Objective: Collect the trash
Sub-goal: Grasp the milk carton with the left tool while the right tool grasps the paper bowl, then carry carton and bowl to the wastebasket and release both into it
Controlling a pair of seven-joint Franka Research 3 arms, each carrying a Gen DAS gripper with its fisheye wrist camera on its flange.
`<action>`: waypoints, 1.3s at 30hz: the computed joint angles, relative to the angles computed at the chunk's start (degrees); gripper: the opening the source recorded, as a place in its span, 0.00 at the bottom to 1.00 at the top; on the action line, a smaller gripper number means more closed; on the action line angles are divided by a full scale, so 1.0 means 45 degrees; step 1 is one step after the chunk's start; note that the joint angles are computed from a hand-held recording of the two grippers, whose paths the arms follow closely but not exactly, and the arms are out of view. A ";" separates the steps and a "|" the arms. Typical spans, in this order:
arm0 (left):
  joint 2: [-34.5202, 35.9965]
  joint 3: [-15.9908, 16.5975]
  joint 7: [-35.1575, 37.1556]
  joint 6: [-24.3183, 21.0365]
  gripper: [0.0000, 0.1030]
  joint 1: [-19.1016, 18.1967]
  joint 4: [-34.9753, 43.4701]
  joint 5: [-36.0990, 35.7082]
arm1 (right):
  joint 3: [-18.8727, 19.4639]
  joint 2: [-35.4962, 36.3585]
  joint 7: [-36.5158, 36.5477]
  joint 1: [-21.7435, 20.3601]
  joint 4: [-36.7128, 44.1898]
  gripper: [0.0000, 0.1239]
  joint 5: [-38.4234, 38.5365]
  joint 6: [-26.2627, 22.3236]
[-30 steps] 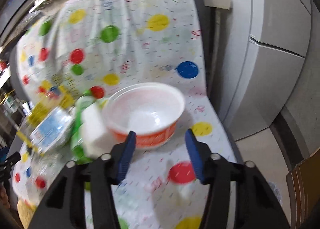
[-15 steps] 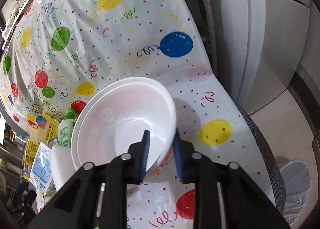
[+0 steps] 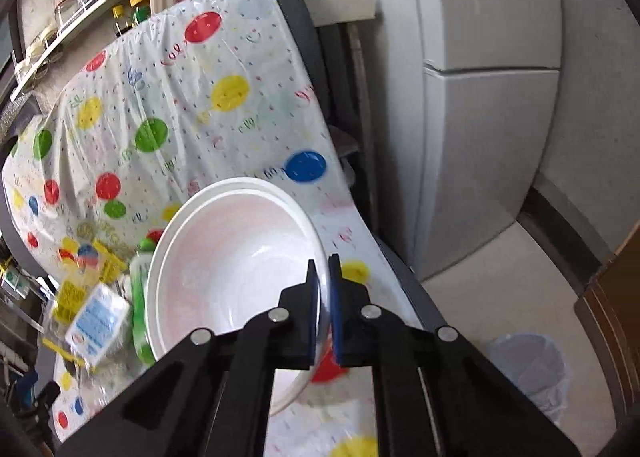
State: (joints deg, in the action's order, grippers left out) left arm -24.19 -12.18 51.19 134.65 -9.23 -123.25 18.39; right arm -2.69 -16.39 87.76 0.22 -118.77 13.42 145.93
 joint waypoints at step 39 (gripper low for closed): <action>0.3683 -0.0028 0.1801 0.1059 0.76 -0.0296 0.2148 0.2241 | -0.0295 -0.1272 -0.1017 0.0037 -0.1887 0.05 0.1234 -0.0590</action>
State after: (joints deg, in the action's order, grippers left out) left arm -7.61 -12.30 59.29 139.42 -10.56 -113.58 28.47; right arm -4.02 -22.11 83.18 0.39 -127.27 18.98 143.28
